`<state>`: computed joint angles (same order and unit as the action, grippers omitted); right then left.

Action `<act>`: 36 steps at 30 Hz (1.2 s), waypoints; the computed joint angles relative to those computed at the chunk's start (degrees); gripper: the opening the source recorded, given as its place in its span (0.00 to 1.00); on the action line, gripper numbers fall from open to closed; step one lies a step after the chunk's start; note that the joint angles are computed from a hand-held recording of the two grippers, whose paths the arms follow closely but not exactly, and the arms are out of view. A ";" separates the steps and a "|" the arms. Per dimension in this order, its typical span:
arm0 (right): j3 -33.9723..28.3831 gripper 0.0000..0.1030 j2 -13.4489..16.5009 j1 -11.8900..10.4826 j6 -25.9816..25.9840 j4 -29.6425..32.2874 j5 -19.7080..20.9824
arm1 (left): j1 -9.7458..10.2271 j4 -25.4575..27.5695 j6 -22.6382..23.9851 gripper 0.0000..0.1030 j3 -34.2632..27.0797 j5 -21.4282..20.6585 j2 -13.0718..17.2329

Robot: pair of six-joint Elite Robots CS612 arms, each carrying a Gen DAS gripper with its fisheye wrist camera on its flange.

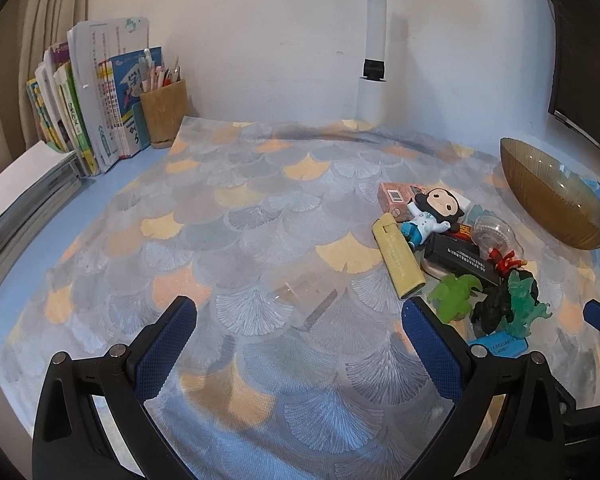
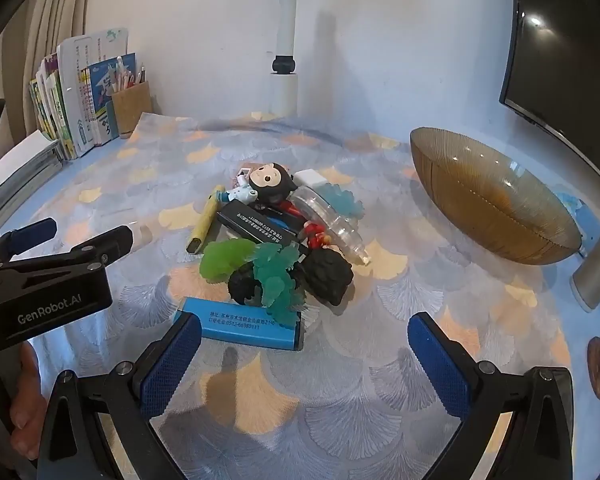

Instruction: Organize rigid objects

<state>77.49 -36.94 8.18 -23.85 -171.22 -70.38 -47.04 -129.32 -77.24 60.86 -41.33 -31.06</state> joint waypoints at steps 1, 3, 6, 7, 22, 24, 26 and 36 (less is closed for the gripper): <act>0.00 1.00 -0.02 0.04 0.09 0.15 -0.07 | -0.01 0.04 -0.04 0.99 -0.01 0.05 0.00; 0.12 1.00 -0.09 0.22 0.25 0.40 -0.03 | 0.01 0.02 0.09 0.99 -0.04 -0.13 0.01; -0.32 1.00 0.14 0.31 0.16 1.20 -0.16 | 0.02 0.65 0.02 0.99 -0.22 -0.30 0.00; -0.39 1.00 0.14 0.25 0.12 1.45 -0.16 | 0.03 0.42 0.36 0.99 -0.11 -0.40 -0.05; -1.26 1.00 0.50 -0.04 0.42 3.57 0.47 | 0.30 -1.13 0.46 0.99 0.10 -1.55 0.03; -1.47 1.00 0.56 0.06 0.00 4.07 0.04 | 0.38 -1.48 0.71 0.99 0.15 -1.98 0.03; -1.55 1.00 0.53 0.11 0.06 4.49 -0.17 | 0.41 -1.84 0.53 0.99 0.38 -2.02 -0.06; -1.54 1.00 0.50 0.09 0.46 4.66 0.02 | 0.43 -1.87 0.54 0.99 0.30 -2.13 0.02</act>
